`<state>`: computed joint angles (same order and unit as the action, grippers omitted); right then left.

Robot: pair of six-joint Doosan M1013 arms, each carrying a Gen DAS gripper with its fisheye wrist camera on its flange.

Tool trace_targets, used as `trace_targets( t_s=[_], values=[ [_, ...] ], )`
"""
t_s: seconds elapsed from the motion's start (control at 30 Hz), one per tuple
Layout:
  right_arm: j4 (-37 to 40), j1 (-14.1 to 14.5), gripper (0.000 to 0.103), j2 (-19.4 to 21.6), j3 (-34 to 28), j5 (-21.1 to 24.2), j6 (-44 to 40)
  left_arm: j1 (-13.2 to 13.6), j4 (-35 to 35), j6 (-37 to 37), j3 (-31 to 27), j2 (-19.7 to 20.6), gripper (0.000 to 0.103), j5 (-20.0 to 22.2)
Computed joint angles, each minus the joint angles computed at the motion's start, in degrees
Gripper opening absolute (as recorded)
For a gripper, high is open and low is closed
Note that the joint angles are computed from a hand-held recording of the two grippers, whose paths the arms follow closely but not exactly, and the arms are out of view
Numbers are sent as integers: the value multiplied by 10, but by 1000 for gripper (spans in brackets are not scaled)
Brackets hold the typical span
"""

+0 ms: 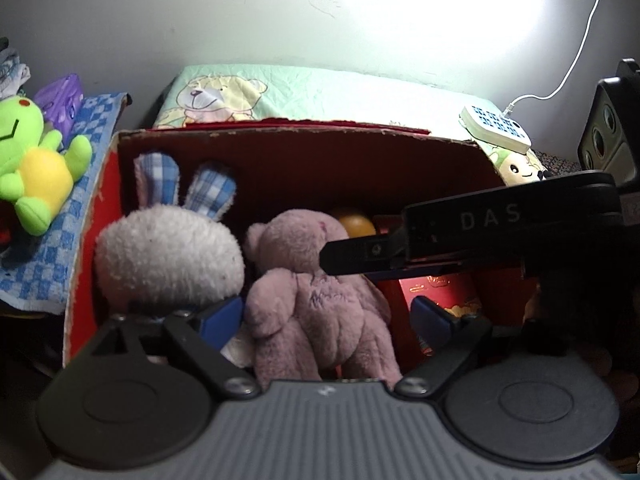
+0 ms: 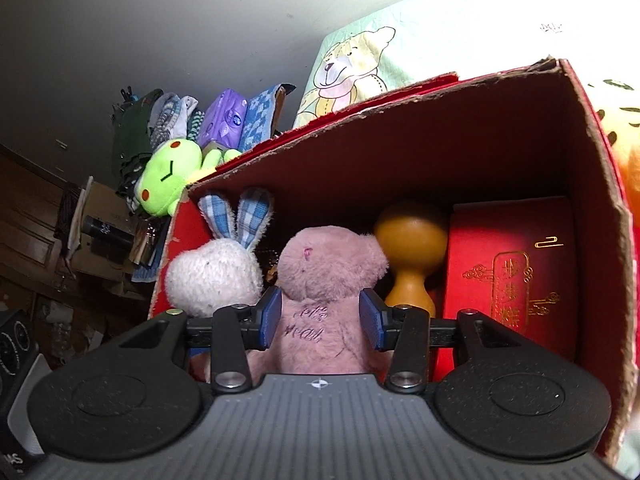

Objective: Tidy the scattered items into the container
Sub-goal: 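Lower the pink teddy beside the bunny in the box and release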

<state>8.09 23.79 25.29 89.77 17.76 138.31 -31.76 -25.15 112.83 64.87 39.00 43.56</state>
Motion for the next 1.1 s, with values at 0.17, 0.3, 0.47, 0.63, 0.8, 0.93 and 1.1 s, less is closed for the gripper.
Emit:
trace_targets(
  t_s=[0.17,0.3,0.47,0.63,0.8,0.93,1.1],
  values=[
    [-70,5,42,-6,-1,22,57,-1,2,1,9,-7,89,-17],
    [-81,6,39,1,-12,61,75,-4,26,-11,16,-14,86,-34],
    [-40,6,34,10,-17,63,45,-13,81,-41,16,-14,83,-41],
    [-24,5,33,12,-16,56,30,-18,116,-63,18,-14,83,-42],
    [10,3,34,10,-8,33,4,-20,137,-84,11,-11,84,-30],
    [11,3,34,10,-9,35,-2,-23,154,-95,8,-10,86,-25],
    [-3,4,34,10,-9,39,4,-25,161,-100,8,-10,88,-24]
  ],
)
